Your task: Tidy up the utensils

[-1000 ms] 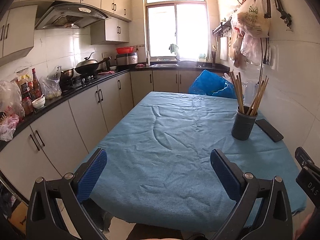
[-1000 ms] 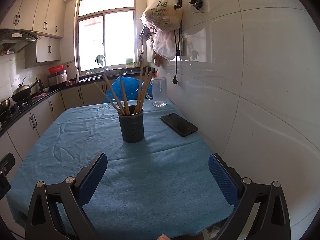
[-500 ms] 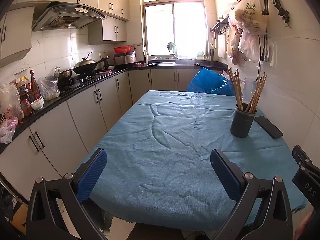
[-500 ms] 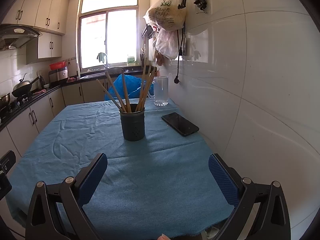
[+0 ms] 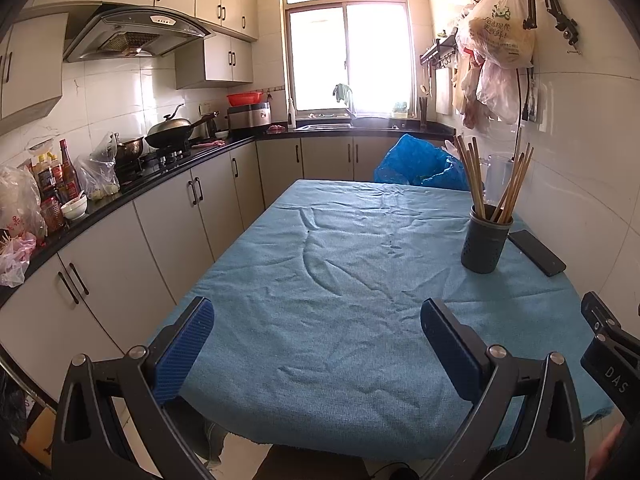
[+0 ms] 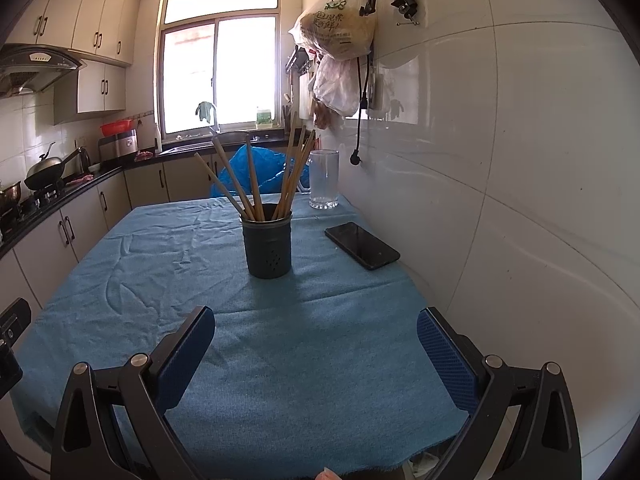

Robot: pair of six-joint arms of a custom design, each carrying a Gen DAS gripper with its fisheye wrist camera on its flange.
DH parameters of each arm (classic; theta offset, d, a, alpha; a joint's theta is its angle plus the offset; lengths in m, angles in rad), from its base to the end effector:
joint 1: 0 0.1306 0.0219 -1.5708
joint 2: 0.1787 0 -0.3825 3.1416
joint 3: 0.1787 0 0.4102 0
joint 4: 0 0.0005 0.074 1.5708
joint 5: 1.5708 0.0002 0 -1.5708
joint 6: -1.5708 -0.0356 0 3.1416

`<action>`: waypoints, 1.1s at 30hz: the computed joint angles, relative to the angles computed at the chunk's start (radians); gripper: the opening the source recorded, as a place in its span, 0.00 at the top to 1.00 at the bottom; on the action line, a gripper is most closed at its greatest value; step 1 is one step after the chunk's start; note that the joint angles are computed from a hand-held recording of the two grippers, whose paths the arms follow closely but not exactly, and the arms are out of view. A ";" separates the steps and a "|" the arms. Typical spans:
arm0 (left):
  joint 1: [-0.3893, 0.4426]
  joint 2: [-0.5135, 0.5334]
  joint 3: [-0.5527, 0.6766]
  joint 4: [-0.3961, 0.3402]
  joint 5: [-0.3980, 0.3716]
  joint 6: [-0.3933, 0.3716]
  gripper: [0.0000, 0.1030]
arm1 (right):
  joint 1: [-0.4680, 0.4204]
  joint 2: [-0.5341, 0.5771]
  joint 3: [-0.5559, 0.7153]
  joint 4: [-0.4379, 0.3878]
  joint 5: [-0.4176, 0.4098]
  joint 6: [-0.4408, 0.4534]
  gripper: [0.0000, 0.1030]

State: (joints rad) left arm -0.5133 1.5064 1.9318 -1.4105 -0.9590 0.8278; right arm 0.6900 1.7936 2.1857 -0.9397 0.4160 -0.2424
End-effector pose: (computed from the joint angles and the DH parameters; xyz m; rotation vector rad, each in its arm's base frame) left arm 0.4420 -0.2163 0.6011 -0.6468 2.0003 0.4569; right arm 0.5041 0.3967 0.5838 -0.2187 2.0582 0.1312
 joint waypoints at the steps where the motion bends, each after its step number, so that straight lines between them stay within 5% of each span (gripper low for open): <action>1: 0.000 0.001 0.001 -0.002 0.000 0.001 0.00 | 0.000 0.000 0.000 0.000 0.000 0.000 0.00; 33: 0.009 -0.011 -0.017 -0.013 0.013 0.015 0.00 | -0.002 0.015 0.018 -0.024 -0.019 -0.004 0.00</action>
State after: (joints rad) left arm -0.5041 1.4953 1.9153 -1.4234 -0.9463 0.8428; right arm 0.6876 1.8087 2.2034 -0.9636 0.3974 -0.2461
